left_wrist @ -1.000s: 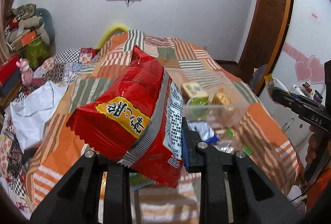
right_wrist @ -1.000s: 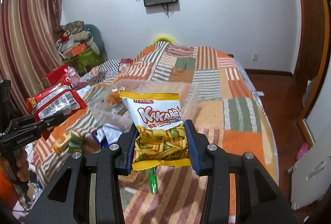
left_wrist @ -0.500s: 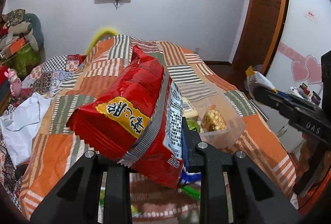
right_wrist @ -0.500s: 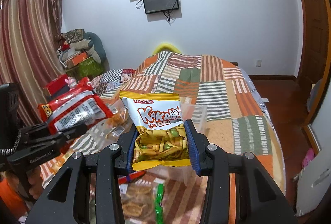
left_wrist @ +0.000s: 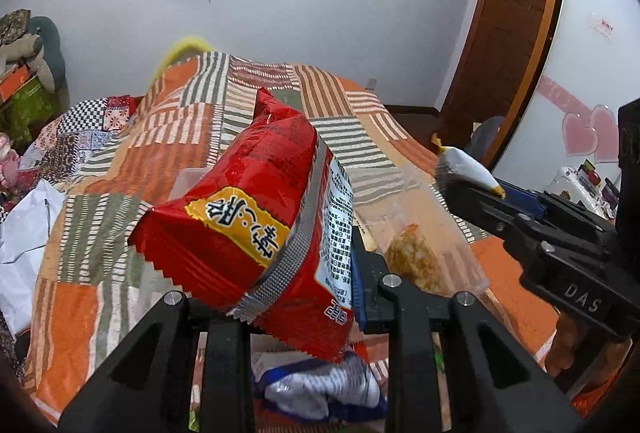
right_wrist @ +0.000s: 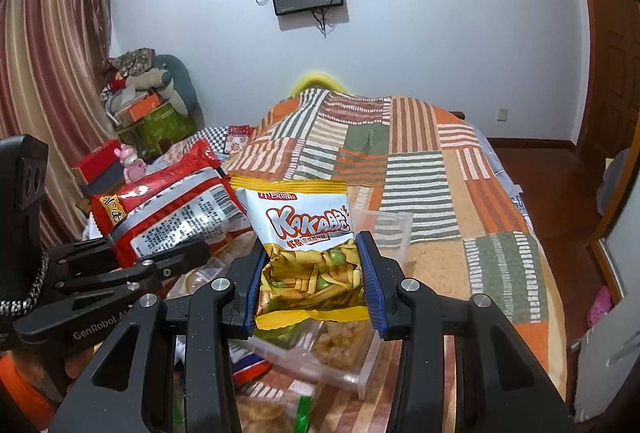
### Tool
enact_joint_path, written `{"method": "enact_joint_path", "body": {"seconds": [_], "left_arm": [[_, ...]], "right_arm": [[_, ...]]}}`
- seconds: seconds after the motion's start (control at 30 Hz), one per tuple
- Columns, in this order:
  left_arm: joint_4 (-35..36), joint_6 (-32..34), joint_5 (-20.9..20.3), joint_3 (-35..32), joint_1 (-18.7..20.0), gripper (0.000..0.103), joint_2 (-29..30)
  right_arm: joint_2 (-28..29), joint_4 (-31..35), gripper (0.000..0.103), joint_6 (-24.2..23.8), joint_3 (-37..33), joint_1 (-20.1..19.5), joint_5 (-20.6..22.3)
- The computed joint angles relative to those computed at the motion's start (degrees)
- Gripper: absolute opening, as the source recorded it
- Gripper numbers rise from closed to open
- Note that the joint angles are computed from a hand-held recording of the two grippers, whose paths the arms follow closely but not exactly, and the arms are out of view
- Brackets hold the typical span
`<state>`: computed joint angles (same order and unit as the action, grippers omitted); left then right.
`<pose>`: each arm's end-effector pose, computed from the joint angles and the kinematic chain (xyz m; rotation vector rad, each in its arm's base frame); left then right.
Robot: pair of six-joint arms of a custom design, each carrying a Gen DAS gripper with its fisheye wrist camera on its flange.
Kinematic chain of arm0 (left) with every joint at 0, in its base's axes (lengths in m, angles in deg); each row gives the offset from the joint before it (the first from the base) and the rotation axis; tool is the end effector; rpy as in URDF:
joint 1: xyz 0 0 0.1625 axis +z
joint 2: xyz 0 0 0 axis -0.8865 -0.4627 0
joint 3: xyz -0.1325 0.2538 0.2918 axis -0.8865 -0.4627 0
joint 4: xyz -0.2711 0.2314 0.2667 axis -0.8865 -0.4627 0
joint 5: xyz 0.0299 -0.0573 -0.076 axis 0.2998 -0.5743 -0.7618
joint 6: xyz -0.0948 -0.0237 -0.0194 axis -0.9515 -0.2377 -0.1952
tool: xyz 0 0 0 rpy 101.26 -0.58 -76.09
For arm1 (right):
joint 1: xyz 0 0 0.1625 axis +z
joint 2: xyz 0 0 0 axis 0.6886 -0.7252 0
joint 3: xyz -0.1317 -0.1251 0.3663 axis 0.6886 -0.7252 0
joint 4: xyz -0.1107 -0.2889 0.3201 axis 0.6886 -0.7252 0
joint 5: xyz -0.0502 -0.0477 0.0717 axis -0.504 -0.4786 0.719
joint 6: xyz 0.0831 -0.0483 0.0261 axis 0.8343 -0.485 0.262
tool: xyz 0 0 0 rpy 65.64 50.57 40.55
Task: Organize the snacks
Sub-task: 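Carry the red bag into the clear box with left while right lowers the Kakao bag in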
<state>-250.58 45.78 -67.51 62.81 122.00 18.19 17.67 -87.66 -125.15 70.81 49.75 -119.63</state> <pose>-0.2370 -0.7929 0.0695 0.4837 2.3780 -1.0152 0.1630 -0.7438 0.1868 0.8983 -2.4473 0.9740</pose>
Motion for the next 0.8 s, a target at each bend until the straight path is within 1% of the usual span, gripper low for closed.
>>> {"method": "enact_joint_path", "body": {"seconds": [0.1, 0.23, 0.4, 0.6, 0.7, 0.8], "left_arm": [[2.6, -0.3, -0.2, -2.5, 0.5, 0.026, 1.4], [5.4, -0.7, -0.7, -5.1, 1.3, 0.026, 2.8], [9.2, -1.7, -1.3, -7.9, 1.9, 0.026, 4.2], [14.2, -4.1, -3.4, -11.3, 2.9, 0.026, 5.2], [15.2, -5.3, -3.5, -11.9, 3.3, 0.026, 5.5], [16.7, -6.7, -4.5, -11.9, 3.6, 0.027, 5.3]], "right_arm": [[1.4, 0.5, 0.038, -0.9, -1.9, 0.0, -1.6], [2.8, 2.8, 0.038, -1.1, -4.4, -0.2, -3.3], [4.0, 5.4, 0.038, -0.4, -6.8, -0.4, -4.1], [5.8, 8.1, 0.039, -0.5, -9.7, 0.1, -5.5], [6.3, 8.5, 0.040, -0.9, -10.4, 0.3, -6.2], [6.4, 9.2, 0.041, -1.5, -10.6, 0.4, -6.5]]}}
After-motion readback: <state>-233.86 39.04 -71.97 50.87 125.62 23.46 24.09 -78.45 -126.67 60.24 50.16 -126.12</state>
